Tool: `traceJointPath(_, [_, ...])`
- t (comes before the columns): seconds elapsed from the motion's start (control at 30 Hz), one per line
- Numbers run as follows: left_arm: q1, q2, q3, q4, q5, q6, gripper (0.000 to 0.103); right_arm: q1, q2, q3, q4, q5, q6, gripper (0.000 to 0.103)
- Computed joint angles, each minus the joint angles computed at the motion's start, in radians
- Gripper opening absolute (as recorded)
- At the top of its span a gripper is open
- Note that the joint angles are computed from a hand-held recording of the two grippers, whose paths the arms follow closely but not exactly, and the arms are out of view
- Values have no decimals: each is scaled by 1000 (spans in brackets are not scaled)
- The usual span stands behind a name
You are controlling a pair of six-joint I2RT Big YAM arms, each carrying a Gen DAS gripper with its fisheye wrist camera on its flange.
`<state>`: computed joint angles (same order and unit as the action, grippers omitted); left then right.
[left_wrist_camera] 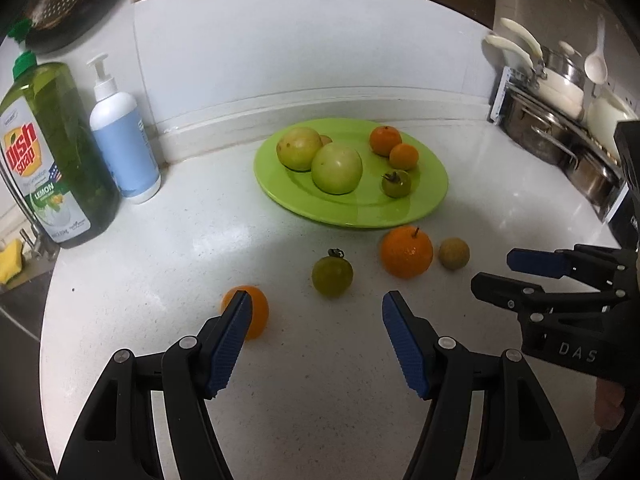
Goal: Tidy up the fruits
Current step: 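Withdraw both open tools from the plate toward the remaining fruits, then grasp a brown fruit with the right tool while the left tool grasps a green tomato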
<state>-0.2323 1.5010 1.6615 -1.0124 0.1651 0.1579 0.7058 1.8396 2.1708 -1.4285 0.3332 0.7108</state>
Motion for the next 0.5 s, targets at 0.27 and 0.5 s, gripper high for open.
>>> traceJointPath(0.27, [-6, 16, -8, 11, 9, 10, 62, -13, -13, -45, 32, -20, 14, 51])
traceJointPath(0.5, [-15, 42, 10, 23, 4, 14, 59, -19, -10, -54, 56, -15, -2, 47])
